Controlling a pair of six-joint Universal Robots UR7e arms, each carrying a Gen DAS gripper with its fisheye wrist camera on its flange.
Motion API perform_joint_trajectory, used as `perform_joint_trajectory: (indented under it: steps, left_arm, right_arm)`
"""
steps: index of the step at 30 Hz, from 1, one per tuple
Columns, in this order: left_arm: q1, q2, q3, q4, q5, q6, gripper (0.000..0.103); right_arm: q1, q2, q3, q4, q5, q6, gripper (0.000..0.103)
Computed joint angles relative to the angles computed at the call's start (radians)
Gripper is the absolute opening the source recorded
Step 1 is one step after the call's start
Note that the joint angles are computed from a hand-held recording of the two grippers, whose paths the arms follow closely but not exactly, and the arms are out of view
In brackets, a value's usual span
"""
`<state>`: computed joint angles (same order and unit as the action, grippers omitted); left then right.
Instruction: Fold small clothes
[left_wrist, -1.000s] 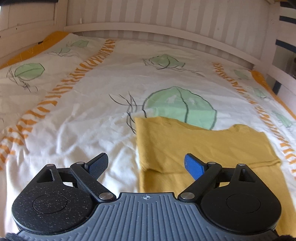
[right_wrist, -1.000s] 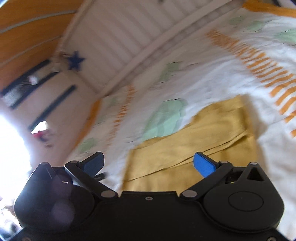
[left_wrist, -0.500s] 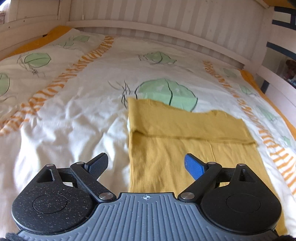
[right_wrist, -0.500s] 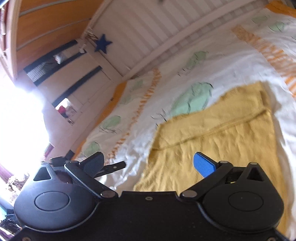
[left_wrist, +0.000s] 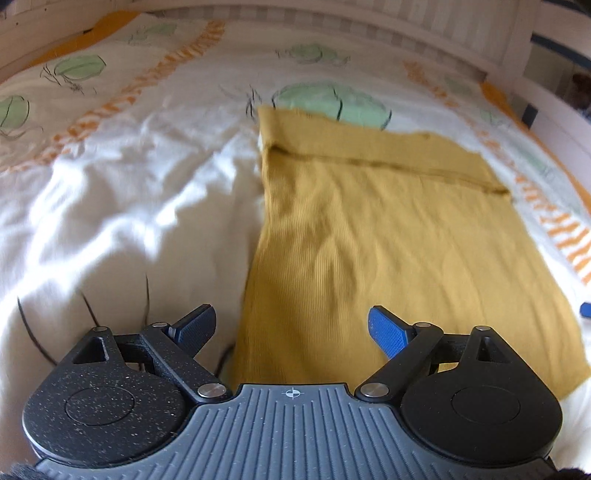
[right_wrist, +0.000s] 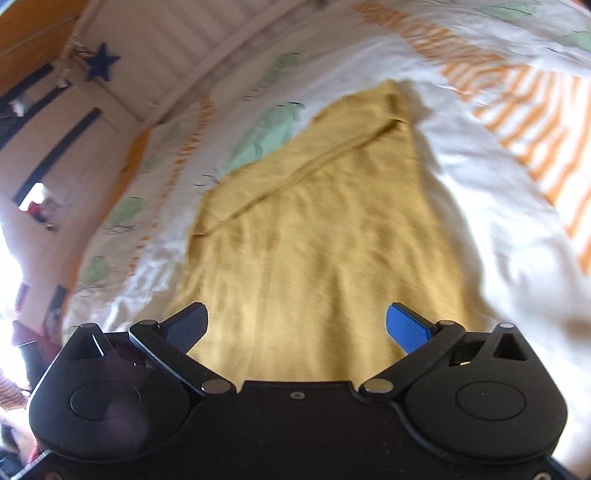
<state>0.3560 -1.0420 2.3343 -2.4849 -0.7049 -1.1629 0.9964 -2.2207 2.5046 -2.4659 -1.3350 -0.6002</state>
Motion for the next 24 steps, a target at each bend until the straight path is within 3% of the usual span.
perform_joint_trajectory:
  steps: [3,12,19,24]
  left_arm:
    - [-0.014,-0.001,0.014,0.005,-0.03,-0.004,0.09]
    - [-0.065,-0.032,0.068,0.019,-0.061,-0.062,0.09]
    - [-0.063,-0.041,0.095,-0.019,-0.085,-0.046,0.09]
    - [-0.049,-0.049,0.111,-0.065,-0.101,-0.028,0.09]
  right_arm:
    - [-0.023,-0.016,0.006,-0.007,-0.035,-0.01,0.103]
    - [-0.144,-0.06,-0.019,0.1,-0.003,-0.075,0.103]
    - [-0.131,-0.039,-0.039,0.142,-0.039,-0.103,0.103]
    - [-0.166,-0.045,-0.07,0.242,-0.014,-0.149,0.103]
